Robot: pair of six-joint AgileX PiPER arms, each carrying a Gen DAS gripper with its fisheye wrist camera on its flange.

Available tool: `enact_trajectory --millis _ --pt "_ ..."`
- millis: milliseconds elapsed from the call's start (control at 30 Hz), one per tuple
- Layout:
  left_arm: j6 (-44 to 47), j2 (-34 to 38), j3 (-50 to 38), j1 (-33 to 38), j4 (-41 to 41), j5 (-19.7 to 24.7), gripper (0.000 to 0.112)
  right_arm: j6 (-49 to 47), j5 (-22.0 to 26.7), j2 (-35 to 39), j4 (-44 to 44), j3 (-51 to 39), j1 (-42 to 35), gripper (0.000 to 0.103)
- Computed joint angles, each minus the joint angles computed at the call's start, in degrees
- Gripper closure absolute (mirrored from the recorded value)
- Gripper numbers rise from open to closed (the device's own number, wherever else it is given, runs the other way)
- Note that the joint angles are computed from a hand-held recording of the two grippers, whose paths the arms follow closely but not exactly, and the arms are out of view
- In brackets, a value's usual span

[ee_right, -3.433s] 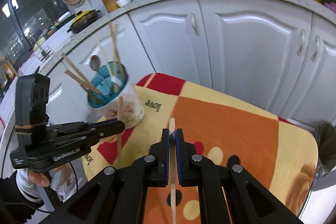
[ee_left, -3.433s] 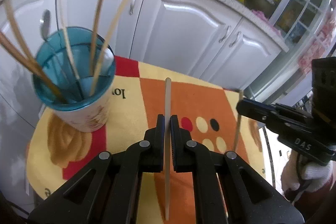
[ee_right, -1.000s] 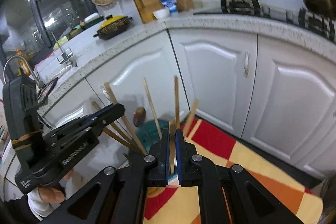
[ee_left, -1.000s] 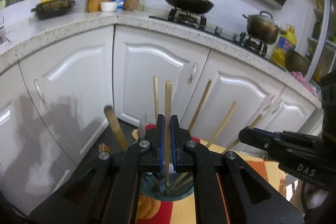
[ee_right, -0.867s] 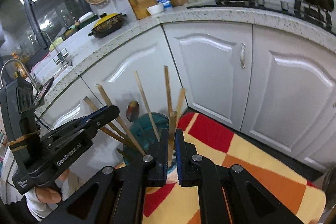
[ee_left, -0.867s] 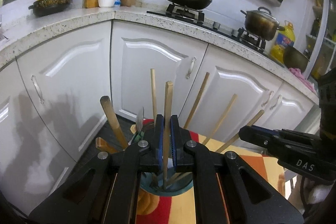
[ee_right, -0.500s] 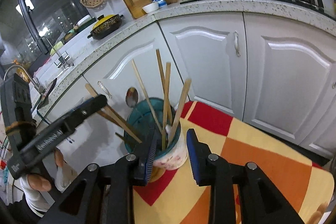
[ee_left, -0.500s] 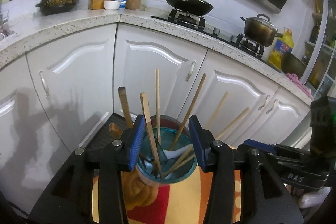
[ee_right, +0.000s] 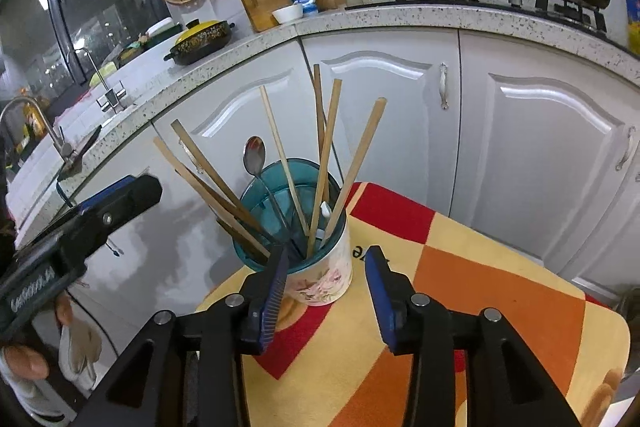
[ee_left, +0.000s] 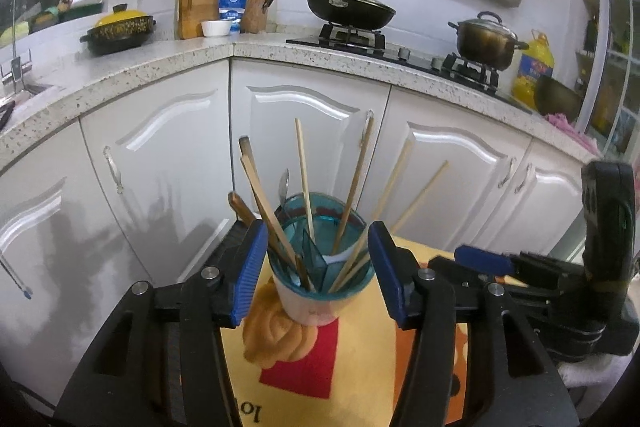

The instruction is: Organize utensils

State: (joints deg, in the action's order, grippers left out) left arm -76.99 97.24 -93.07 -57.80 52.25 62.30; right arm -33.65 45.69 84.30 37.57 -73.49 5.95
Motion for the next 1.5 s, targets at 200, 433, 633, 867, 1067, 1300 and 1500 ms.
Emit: enact_trajectory --millis 200,433,633,867,1067,1300,1500 --pt "-1.8 0.1 1.4 -1.6 -0.1 1.8 0.060 1.4 -1.5 -2.1 -1.7 1.9 0.9 0.062" --pt "-3.6 -1.0 4.0 -2.3 0.7 2.2 0.060 3.6 -3.2 -3.9 -4.4 3.2 2.2 0.061" --pt "-3.4 -0.5 3.7 -2.6 0.8 3.8 0.060 5.7 -4.6 -5.1 -7.1 4.0 4.1 0.061" --pt "-3.0 -0.3 3.6 -2.8 0.9 5.3 0.060 7.0 -5.3 -5.6 -8.9 4.0 5.2 0.057" --pt "-3.1 -0.2 3.5 -2.5 0.4 6.1 0.060 8.1 -5.4 -5.5 -10.0 3.7 5.9 0.052" --pt "-2.7 0.3 3.2 -2.1 0.2 6.4 0.060 8.6 -5.4 -5.5 -10.8 3.5 6.5 0.052" --pt "-2.8 0.7 3.0 -2.0 0.6 6.9 0.060 9.5 -5.5 -5.3 -11.5 3.6 6.7 0.051"
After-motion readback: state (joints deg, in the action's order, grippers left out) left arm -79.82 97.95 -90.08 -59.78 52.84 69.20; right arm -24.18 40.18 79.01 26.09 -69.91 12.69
